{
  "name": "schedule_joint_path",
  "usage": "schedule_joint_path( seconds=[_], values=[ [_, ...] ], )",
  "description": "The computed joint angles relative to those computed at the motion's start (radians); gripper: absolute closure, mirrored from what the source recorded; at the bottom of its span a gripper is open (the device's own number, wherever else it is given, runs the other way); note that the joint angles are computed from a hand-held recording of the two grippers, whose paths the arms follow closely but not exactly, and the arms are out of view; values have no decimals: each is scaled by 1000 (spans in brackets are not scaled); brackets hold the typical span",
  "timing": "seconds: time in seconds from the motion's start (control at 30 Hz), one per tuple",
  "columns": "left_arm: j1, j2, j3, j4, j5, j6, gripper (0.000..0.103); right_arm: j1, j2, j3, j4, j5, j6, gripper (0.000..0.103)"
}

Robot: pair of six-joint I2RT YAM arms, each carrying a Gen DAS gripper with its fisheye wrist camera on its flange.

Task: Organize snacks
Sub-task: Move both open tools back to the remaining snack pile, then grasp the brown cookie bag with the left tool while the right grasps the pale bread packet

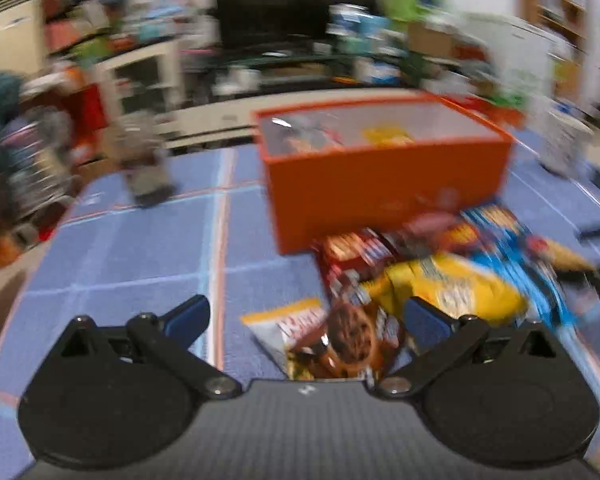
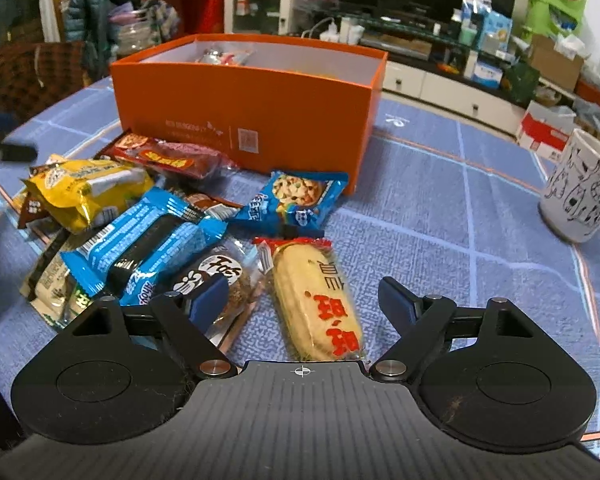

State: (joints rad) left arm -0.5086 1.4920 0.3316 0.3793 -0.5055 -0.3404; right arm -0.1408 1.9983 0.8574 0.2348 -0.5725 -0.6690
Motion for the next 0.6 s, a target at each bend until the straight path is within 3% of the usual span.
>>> schedule_joint_path(
  seconds=[0.1, 0.3, 0.5, 0.6],
  values=[
    [15, 42, -40, 121, 20, 213, 1, -6, 7, 13, -23, -11, -9, 31],
    [-1, 158, 9, 202, 108, 436, 10, -5, 21, 39, -56, -16, 3, 33],
    [21, 233, 65, 137, 157, 465, 11, -4, 25, 48, -69, -17, 1, 33],
    [45, 238, 81, 122, 189, 439, 20, -5, 29, 62, -93, -26, -2, 38]
  ],
)
